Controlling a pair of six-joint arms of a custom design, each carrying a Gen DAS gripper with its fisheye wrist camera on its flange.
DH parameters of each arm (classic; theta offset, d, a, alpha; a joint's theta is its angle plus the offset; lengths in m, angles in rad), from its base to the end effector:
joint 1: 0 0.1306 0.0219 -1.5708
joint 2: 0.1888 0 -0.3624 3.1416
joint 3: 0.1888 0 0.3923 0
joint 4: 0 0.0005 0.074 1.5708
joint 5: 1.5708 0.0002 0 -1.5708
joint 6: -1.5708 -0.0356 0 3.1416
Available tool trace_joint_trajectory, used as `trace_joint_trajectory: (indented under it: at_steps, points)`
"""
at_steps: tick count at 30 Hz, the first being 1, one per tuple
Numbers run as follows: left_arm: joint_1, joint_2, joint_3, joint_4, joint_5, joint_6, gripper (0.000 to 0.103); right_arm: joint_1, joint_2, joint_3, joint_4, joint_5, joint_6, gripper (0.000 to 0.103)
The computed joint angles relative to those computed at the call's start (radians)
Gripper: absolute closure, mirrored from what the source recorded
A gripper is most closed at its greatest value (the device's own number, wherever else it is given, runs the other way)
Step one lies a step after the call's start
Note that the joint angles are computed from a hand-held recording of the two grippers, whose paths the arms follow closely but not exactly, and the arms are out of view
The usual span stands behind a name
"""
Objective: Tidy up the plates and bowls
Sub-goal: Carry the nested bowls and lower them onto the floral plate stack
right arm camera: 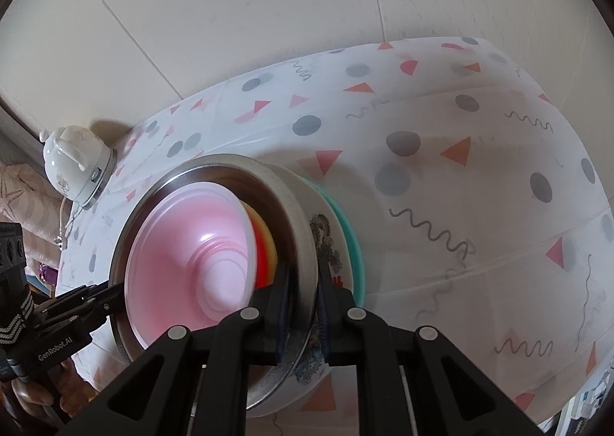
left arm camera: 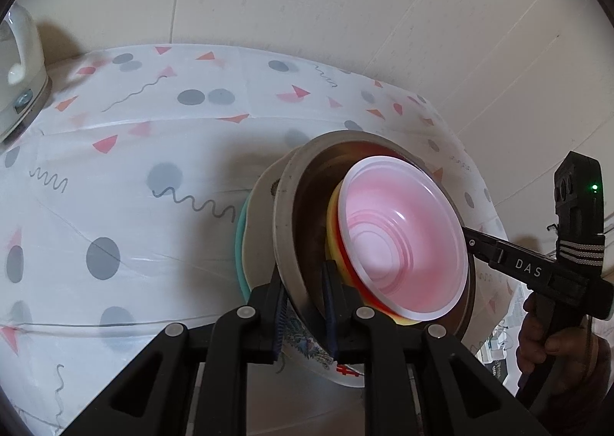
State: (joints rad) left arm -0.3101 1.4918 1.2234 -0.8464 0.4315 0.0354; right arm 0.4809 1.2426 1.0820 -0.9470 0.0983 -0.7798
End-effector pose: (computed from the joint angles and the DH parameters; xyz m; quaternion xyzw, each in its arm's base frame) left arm 0.4586 -0.1631 0.2912 0.1782 0.9359 -0.2434 0.1817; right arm 0.3631 0.1850 0.3288 0.1559 0.9596 0.0965 0.2134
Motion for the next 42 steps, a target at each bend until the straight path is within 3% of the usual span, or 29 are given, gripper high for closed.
trace_joint_trajectory:
  at_steps: [11,22,42]
  points:
    - [-0.009,-0.038,-0.026,0.028,-0.055,0.017,0.086,0.002,-0.037,-0.032,0.021,-0.025,-0.028,0.089]
    - [-0.025,-0.069,-0.053,0.054,-0.110,0.044,0.086,0.003,-0.042,-0.033,0.022,-0.020,0.010,0.090]
    - [-0.083,-0.177,-0.124,0.092,-0.256,0.182,0.078,0.012,-0.050,-0.031,0.003,-0.022,0.120,0.085]
